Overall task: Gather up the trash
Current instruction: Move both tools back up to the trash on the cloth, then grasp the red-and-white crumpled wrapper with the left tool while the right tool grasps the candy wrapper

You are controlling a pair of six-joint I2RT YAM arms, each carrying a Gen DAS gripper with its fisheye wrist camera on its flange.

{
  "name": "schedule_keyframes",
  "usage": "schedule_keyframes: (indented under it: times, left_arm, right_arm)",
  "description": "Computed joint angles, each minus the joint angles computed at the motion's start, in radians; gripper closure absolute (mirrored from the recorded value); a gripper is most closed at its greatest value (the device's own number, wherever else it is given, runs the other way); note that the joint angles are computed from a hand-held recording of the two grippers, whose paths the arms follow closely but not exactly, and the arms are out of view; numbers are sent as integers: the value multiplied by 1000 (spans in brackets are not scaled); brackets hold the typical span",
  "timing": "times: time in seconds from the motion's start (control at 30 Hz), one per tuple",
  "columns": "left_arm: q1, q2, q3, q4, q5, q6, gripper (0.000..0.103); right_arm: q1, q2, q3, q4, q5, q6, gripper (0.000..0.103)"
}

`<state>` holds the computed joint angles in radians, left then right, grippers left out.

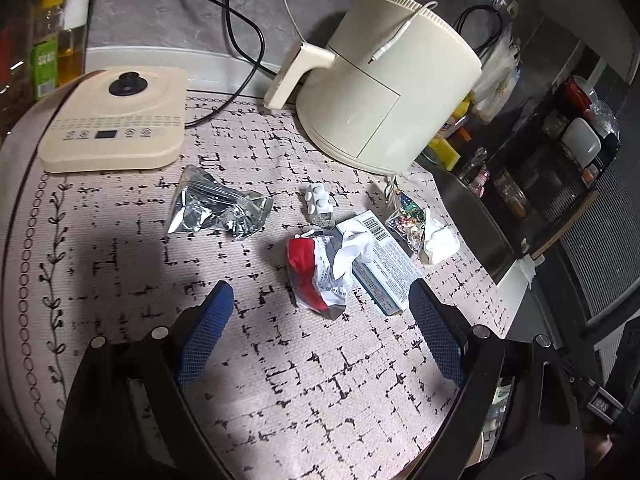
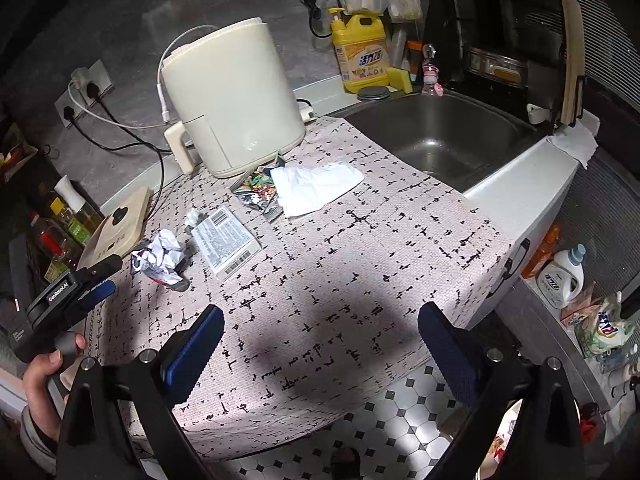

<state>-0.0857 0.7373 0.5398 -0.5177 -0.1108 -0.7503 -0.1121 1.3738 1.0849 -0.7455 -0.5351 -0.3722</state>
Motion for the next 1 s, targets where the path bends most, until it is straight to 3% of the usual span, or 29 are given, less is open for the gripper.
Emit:
schedule_keyframes:
  times: [0.33,0.43,0.53,0.57,0.6,0.83,1.0]
  left_arm:
    - [96,198,-18,199,113,39,15]
    - [104,228,-22,226,122,22,27]
    - [108,250,-21,233,129,18,64]
    - [113,252,-21,226,131,13,85]
    - [120,245,-22,216,132,5,89]
    - [173,67,-12,47,69,-13,91]
    - [259,-16,-1,-61,32,-39,91]
  right_arm:
    - [19,-6,6,-4,40,6,8]
    - [44,36,32,-9,41,1,8]
    - [92,97,67,5,37,2,8]
    - [108,118,79,10,34,3,8]
    - [133,148,99,18,25,5,8]
    - [307,359,307,3,-24,25,22]
    - [401,498,464,-6,8,35,33]
